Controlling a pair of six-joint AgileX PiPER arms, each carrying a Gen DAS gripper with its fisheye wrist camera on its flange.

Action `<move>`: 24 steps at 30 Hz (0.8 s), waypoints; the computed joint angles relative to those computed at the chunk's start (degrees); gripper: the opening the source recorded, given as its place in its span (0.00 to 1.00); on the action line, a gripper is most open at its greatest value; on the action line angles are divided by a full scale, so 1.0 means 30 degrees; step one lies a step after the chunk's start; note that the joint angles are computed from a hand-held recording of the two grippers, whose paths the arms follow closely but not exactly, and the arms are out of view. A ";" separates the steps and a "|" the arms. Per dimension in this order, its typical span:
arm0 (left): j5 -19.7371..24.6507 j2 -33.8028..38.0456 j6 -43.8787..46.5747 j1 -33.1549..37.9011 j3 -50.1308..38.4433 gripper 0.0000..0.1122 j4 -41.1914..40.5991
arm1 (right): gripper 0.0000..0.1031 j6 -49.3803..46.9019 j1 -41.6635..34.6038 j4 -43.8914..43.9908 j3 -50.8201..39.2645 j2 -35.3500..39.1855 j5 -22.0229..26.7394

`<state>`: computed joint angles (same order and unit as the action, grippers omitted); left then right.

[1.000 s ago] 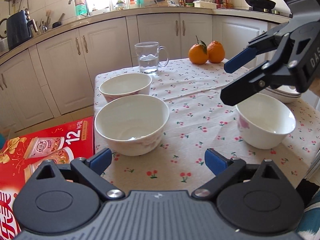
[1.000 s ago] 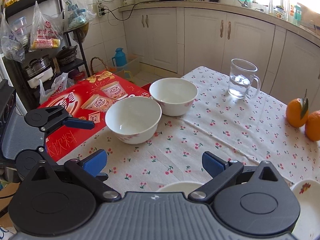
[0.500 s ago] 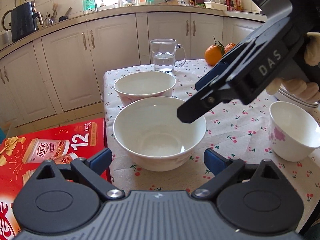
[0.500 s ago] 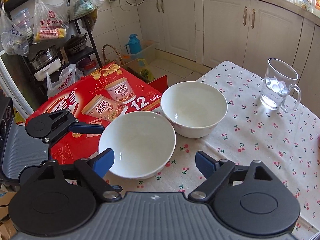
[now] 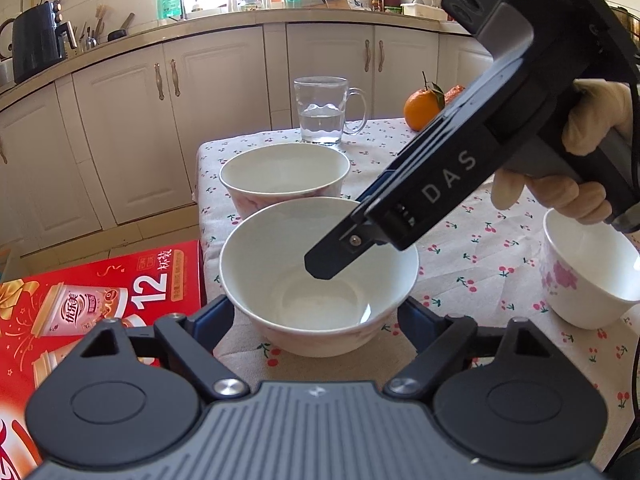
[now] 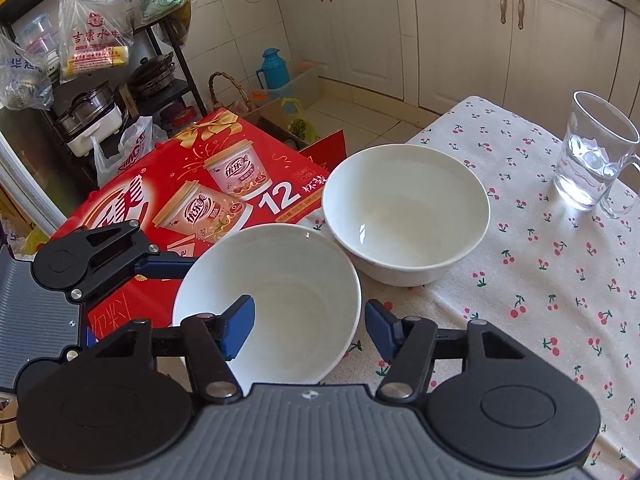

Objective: Organize plates and bowls
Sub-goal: 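Lift the bowl with the right tool and move it over another white bowl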

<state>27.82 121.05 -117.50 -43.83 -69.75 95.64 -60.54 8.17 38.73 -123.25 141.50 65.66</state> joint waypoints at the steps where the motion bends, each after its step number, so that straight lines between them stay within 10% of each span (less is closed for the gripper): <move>1: -0.0014 -0.0024 0.0001 -0.0006 0.0014 0.78 0.0015 | 0.57 -0.0002 -0.0001 0.0032 -0.0051 0.0041 0.0064; 24: 0.0317 -0.0975 0.4626 -0.1258 -0.0449 0.77 -0.3796 | 0.57 -0.2268 -0.1037 0.1099 0.4424 -0.2864 -0.0632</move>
<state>28.77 118.13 -103.62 -47.61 -71.09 84.25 -67.34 5.06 42.03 -109.98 132.91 63.76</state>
